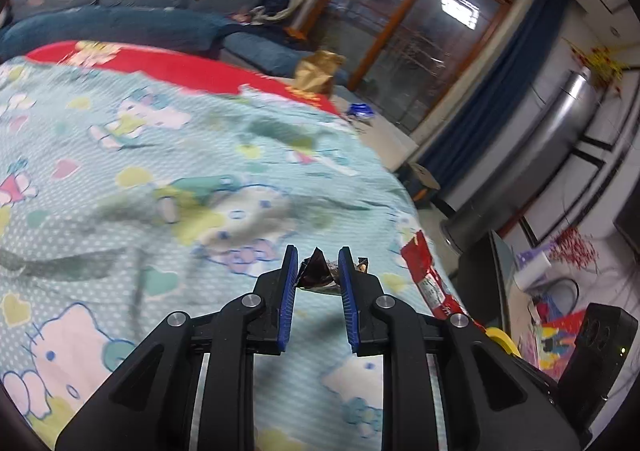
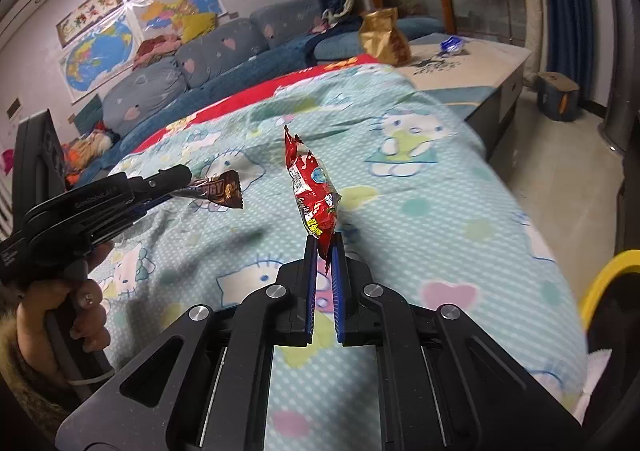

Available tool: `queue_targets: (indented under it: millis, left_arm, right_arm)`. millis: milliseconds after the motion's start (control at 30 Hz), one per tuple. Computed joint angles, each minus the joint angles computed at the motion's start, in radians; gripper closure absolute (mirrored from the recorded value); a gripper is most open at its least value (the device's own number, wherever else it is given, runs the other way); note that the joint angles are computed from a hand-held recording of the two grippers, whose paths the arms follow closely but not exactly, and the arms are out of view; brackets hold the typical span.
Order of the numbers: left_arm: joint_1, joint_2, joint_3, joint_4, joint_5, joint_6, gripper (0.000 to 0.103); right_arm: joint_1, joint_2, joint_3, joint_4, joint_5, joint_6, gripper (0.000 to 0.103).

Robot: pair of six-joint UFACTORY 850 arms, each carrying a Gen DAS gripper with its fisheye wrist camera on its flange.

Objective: Collect trash
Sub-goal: 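Grasp the brown candy wrapper with the left tool while the right tool grasps the red chip bag, then carry the brown wrapper and red chip bag over the yellow bin with both tools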

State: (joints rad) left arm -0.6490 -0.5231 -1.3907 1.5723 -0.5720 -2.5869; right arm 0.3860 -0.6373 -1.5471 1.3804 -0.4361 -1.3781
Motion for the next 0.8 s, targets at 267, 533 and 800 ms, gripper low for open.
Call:
queue_targets:
  millis: [267, 533, 800]
  left_arm:
    - [-0.038, -0.043, -0.097, 0.004, 0.004, 0.105, 0.083]
    - [-0.060, -0.086, -0.173, 0.005, 0.031, 0.170, 0.083]
    - [-0.083, -0.132, -0.250, 0.000, 0.057, 0.237, 0.083]
  right_arm:
    - [-0.040, 0.062, 0.084, 0.112, 0.018, -0.099, 0.099]
    - [-0.076, 0.109, 0.148, 0.204, 0.040, -0.186, 0.099]
    - [-0.116, 0.153, 0.215, 0.300, 0.056, -0.273, 0.099]
